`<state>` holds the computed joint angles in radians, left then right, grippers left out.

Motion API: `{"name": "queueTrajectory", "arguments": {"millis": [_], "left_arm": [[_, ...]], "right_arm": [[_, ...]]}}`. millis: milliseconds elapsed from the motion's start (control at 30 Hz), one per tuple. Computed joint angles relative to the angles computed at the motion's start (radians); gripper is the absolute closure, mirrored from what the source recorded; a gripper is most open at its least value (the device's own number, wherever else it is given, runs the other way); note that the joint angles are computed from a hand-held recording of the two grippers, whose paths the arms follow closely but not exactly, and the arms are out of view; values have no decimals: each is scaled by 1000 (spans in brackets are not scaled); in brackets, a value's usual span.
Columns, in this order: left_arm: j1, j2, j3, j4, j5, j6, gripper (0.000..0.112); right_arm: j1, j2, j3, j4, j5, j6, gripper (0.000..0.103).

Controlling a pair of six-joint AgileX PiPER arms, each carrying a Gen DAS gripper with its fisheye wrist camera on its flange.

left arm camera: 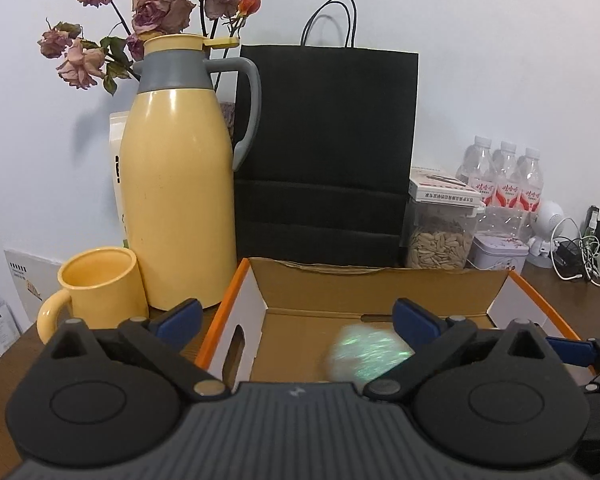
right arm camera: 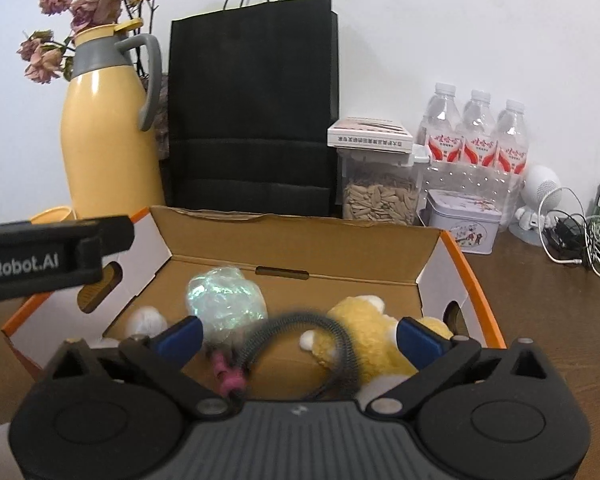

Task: Organize objects
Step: 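Carry the cable and white disc into the cardboard box and open both grippers, then withdraw both tools from the box back over the table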

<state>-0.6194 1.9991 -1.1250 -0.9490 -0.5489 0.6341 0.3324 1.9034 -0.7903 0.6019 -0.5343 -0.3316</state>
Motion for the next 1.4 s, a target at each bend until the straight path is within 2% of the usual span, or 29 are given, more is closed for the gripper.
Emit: {"name": "queueTrajectory", "arguments": {"millis": [267, 567, 800, 1000, 1200, 1400], "left_arm": [[1, -24, 17, -1, 2, -20, 9], [-18, -145, 145, 91, -24, -120, 9], [-68, -307, 346, 156, -129, -225, 9], [-134, -426, 527, 91, -189, -234, 9], [-196, -514, 678, -6, -218, -193, 9], [-239, -574, 793, -70, -224, -195, 9]], "right_arm": [[9, -8, 1, 33, 1, -31, 0], [45, -100, 79, 71, -28, -70, 0], [113, -240, 228, 126, -118, -114, 0], [178, -378, 423, 123, -192, -29, 0], [310, -524, 604, 244, -261, -25, 0], [501, -567, 733, 446, -336, -19, 0]]}}
